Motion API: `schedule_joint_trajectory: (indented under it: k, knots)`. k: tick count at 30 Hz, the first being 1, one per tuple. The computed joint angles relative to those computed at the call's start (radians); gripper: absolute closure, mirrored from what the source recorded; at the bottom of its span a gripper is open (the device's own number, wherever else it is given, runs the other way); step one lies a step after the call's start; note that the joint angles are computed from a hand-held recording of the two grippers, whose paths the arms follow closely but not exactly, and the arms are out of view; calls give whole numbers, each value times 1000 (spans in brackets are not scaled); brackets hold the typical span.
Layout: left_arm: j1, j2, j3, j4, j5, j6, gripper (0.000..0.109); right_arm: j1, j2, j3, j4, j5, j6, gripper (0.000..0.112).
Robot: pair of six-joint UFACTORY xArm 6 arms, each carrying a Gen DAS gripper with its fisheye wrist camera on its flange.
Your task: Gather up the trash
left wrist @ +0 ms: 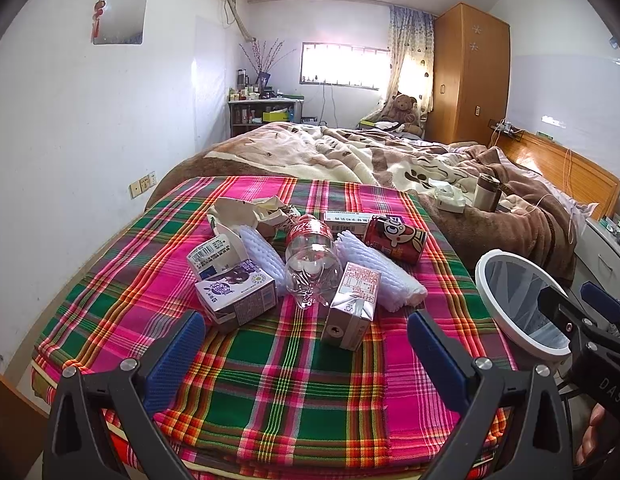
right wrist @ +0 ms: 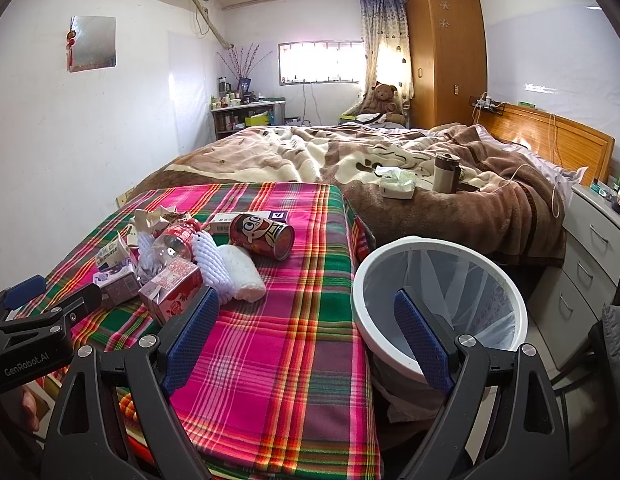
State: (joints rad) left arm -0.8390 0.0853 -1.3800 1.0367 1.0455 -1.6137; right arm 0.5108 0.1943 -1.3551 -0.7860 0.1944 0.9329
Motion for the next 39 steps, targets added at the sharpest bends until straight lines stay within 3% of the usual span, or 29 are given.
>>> schedule_joint_trajectory:
  k: [26,31,39]
  knots:
    - [17,11,-14,-11,-17,30,6,-5,13,-18,-8,4,0,22]
    - [40,15,-4,-36,-70,51,6,-13,32,-31,25,-6,-25,22]
    - [95,2,51,-97,-189,77,6,-17,101,-78,186,-49,-212,22]
